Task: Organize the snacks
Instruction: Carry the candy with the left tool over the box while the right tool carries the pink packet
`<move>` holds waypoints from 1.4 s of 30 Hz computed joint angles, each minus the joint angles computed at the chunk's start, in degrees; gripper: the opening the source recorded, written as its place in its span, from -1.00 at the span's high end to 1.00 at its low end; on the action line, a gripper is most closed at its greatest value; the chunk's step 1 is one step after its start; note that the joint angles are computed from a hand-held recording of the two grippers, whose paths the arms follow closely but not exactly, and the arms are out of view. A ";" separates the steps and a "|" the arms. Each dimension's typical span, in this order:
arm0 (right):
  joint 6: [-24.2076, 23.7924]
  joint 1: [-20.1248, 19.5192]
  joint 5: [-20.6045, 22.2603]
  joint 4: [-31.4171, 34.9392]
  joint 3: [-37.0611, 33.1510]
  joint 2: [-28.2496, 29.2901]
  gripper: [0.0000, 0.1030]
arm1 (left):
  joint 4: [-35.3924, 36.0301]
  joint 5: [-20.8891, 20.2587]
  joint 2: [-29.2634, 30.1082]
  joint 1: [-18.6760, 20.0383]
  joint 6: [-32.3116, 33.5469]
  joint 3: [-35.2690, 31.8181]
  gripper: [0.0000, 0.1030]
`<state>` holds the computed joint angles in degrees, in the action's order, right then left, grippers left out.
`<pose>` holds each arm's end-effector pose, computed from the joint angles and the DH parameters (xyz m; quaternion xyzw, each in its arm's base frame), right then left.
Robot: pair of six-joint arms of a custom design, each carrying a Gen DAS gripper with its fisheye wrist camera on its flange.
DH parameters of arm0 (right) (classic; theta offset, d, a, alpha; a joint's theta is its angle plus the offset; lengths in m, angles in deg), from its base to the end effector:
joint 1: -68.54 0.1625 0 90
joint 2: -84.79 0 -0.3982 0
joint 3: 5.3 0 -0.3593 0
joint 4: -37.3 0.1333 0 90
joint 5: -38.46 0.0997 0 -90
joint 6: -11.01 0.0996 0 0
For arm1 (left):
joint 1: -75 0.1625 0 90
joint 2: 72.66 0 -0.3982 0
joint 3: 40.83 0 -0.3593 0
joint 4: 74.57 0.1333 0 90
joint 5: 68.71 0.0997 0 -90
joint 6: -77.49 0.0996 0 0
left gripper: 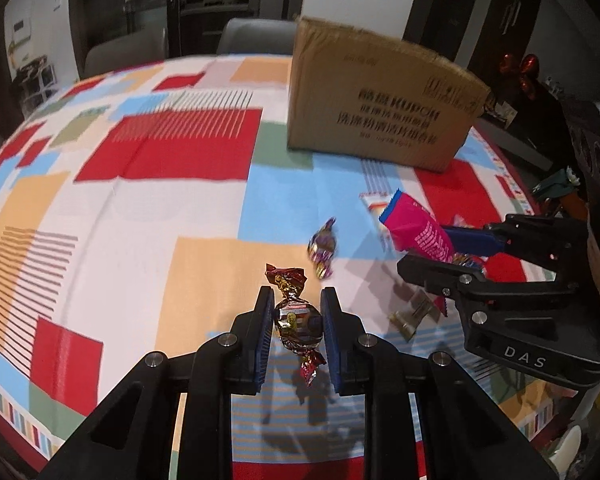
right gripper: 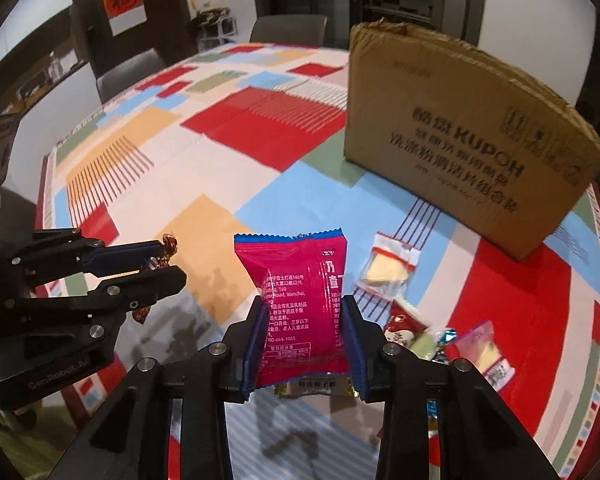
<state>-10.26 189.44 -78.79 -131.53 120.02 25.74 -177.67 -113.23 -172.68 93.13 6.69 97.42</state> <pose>0.3145 -0.3548 0.1103 0.4016 -0.8790 0.1256 0.2244 -0.1964 -0.2793 0.2267 0.0925 0.8994 -0.2932 0.3108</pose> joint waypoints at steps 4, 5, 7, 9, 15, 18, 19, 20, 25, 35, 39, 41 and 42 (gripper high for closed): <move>0.74 0.68 0.45 -1.37 0.53 -1.91 0.28 | 0.89 2.20 0.54 -1.03 0.92 -1.69 0.53; 0.95 0.82 0.56 -1.65 0.59 -2.28 0.28 | 0.93 2.73 0.63 -1.21 1.31 -2.10 0.53; 1.43 1.07 0.90 -1.93 0.54 -3.16 0.28 | 1.22 3.99 0.89 -1.61 2.06 -3.04 0.53; 1.77 1.44 0.89 -2.51 0.44 -3.82 0.28 | 1.32 5.41 1.10 -1.95 2.96 -3.98 0.53; 1.93 2.48 0.30 -4.25 -0.55 -5.30 0.28 | 0.71 9.34 2.27 -2.37 6.54 -6.65 0.53; 2.09 2.83 0.33 -4.87 -1.18 -5.83 0.28 | 0.04 10.77 2.88 -2.48 8.50 -7.71 0.53; 2.22 3.05 0.35 -5.14 -1.50 -6.00 0.28 | -0.53 11.23 3.11 -2.48 9.57 -8.10 0.53; 2.24 3.18 0.43 -5.40 -1.74 -6.18 0.28 | -0.92 11.63 3.41 -2.50 10.30 -8.47 0.53; 2.48 3.81 0.31 -6.45 -2.93 -7.09 0.28 | -3.01 13.95 4.85 -2.36 14.53 -10.50 0.53; 2.46 4.33 -0.37 -7.24 -6.60 -7.48 0.28 | -12.68 16.84 9.41 -0.28 26.63 -14.54 0.53; 2.40 4.17 -0.82 -8.08 -8.25 -7.15 0.28 | -19.17 16.44 11.93 1.79 33.09 -15.97 0.53; 2.39 3.95 -0.98 -8.01 -9.24 -6.88 0.28 | -22.34 15.95 13.35 3.01 36.20 -16.83 0.53; 2.36 3.75 -1.11 -7.94 -9.89 -6.63 0.28 | -23.91 15.74 14.07 3.60 37.75 -17.27 0.53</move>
